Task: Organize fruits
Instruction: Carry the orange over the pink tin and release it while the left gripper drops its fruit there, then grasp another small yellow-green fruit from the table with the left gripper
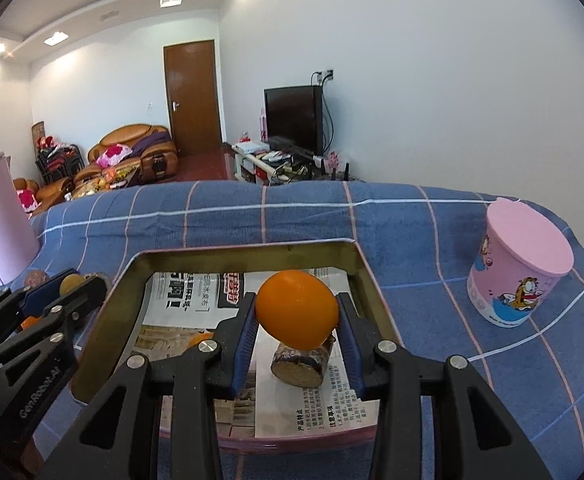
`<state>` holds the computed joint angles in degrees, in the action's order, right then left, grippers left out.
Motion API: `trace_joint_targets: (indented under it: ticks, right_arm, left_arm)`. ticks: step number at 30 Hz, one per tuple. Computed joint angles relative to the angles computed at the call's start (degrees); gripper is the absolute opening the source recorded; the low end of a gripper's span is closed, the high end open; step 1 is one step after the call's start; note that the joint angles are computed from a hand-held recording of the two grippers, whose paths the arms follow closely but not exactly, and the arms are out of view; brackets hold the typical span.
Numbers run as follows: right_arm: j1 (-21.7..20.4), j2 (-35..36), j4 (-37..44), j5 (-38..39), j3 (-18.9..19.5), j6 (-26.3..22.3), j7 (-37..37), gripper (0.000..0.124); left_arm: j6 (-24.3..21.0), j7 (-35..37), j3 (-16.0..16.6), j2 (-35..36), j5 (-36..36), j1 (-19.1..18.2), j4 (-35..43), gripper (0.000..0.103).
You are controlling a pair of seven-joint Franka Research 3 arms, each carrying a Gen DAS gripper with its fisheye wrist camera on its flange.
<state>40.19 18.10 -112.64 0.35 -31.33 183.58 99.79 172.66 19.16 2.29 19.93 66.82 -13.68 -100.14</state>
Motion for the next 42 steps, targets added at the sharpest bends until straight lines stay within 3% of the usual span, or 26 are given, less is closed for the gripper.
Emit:
trace_joint_targets:
  ticks: [3, 11, 16, 18, 20, 22, 28, 30, 34, 36, 40, 42]
  right_arm:
    - [-2.0, 0.1, 0.8, -0.5, 2.1, -1.6, -0.5, 0.041]
    - [-11.8, -0.3, 2.5, -2.5, 12.5, -5.0, -0.7, 0.041]
    - [-16.3, -0.3, 3.3, -2.9, 17.4, -6.2, -1.4, 0.041]
    - [-18.9, -0.3, 3.5, -1.7, 20.4, -6.5, -3.0, 0.042]
    - [-20.6, -0.4, 3.5, -0.7, 22.5, -6.4, -4.5, 0.055]
    - [-22.0, -0.5, 3.3, 0.6, 24.1, -6.2, -6.0, 0.061]
    - [-25.6, -0.7, 2.9, 5.9, 28.7, -5.1, -10.5, 0.061]
    - [-27.6, -1.0, 2.2, 8.5, 31.1, -3.3, -12.8, 0.061]
    - [-28.1, -1.8, 0.2, 12.0, 32.2, 1.5, -14.9, 0.061]
    - [-28.0, -2.3, -1.1, 13.6, 32.4, 5.2, -15.6, 0.063]
    - [-26.6, -3.3, -4.2, 16.9, 31.9, 14.9, -16.7, 0.073]
    - [-22.2, -3.1, -4.0, 22.8, 28.5, 17.7, -20.8, 0.075]
  left_arm:
    - [-0.9, 0.8, -0.4, 0.4, -1.0, 0.0, 0.5, 0.029]
    - [-3.8, 5.3, -1.5, 1.1, -5.8, -0.1, 1.3, 0.029]
    - [-4.4, 4.5, -0.7, 1.1, -5.0, -1.0, 1.4, 0.033]
    - [-5.4, 4.8, -0.8, 1.3, -4.9, -1.2, 1.8, 0.042]
    - [-6.0, 3.4, -0.4, 1.1, -3.8, -1.6, 1.9, 0.061]
    - [-6.6, 0.9, 0.0, 0.8, -2.1, -1.9, 1.8, 0.065]
    - [-6.9, -4.3, -0.1, 0.0, 0.1, -1.2, 1.0, 0.083]
    - [-6.6, -7.5, 0.2, -0.4, 2.5, -1.1, 0.6, 0.088]
    - [-4.7, -16.4, 0.8, -1.4, 9.6, -0.5, 0.0, 0.103]
    - [-3.1, -24.8, 1.4, -2.1, 17.0, -0.3, -0.2, 0.103]
    - [-3.0, -33.8, 0.0, -3.2, 25.7, 1.4, -0.3, 0.103]
    - [-4.0, -36.2, -1.0, -3.7, 27.6, 2.5, -0.6, 0.103]
